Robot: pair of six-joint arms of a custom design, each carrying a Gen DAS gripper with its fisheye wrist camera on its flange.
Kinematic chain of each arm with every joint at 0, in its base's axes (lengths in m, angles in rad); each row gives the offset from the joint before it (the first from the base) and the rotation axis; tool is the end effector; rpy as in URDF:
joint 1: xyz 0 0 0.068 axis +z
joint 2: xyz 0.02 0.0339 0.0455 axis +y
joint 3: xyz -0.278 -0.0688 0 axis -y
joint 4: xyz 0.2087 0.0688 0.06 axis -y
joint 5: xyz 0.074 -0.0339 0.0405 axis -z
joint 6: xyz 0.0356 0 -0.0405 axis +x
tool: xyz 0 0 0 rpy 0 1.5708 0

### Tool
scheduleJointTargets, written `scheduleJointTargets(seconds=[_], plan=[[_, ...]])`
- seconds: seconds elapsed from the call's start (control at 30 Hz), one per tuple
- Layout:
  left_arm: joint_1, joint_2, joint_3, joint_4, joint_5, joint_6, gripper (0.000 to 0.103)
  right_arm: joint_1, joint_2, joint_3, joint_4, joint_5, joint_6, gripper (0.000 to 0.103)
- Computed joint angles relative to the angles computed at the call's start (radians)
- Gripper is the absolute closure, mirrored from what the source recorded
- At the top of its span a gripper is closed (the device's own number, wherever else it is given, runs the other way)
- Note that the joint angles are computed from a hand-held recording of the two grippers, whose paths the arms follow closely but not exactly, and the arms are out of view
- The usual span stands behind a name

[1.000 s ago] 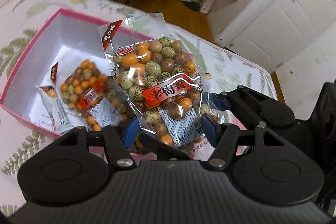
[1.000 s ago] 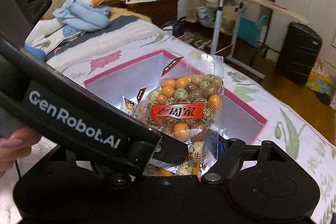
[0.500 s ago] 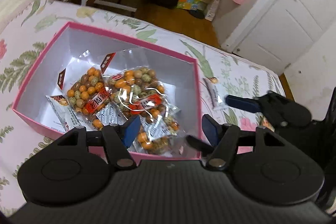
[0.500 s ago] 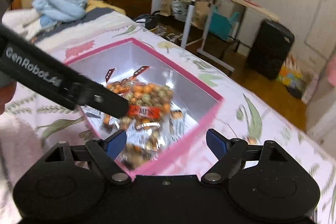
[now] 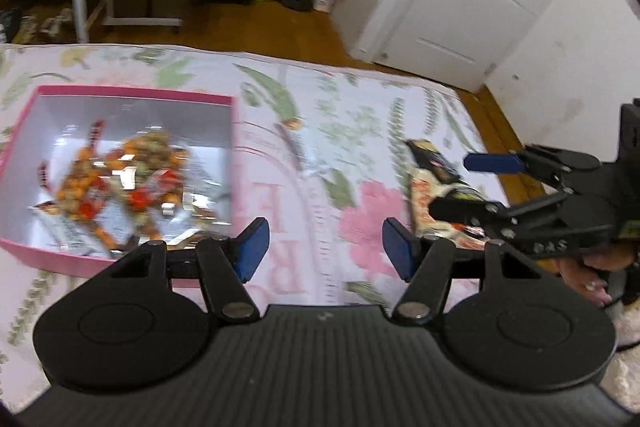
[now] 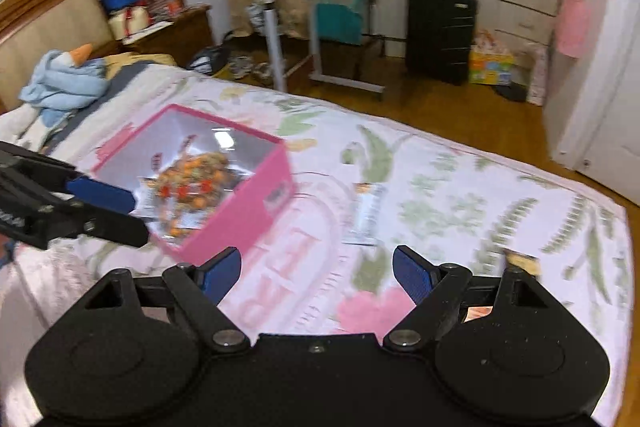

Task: Organize snacks
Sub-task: 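Grasp the white wafer bar with the left tool while the right tool grasps the black NB pack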

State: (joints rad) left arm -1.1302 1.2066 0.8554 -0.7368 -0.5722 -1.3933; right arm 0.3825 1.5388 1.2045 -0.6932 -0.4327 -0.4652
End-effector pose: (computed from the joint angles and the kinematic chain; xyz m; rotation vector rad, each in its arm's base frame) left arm 0.0967 -0.1599 0.2658 -0.4943 2.3913 -0.3533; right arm 0.2569 0.1194 0.2885 -1.1841 2.2469 0.5275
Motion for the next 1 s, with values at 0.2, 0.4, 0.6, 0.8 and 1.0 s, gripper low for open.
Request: scheduleJointTargets(seconds=[0.2,0.4,0.6,0.8,1.0], plan=[[0.095,0.222,0.146,0.068,0.055,0.132,0.040,-0.164,0.088,0.037,0.029,-0.049,-0.049,0.017],[0.213,0.445,0.253,0.168,0.070,0.283,0.040,-0.260,0.282,0.044,0.203,-0.006,-0.067,0.022],[0.336,0.641,0.263,0.370,0.098,0.360,0.040,-0.324,0.483,0.098,0.356,-0.022,0.003,0.027],[0.405,0.804,0.209,0.604,0.076,0.404,0.040,-0.331,0.613,0.117,0.478,-0.017,0.058,0.030],[0.476,0.924,0.205,0.675,0.061,0.349,0.039,-0.304,0.711,0.133,0.554,0.066,0.143,0.038]])
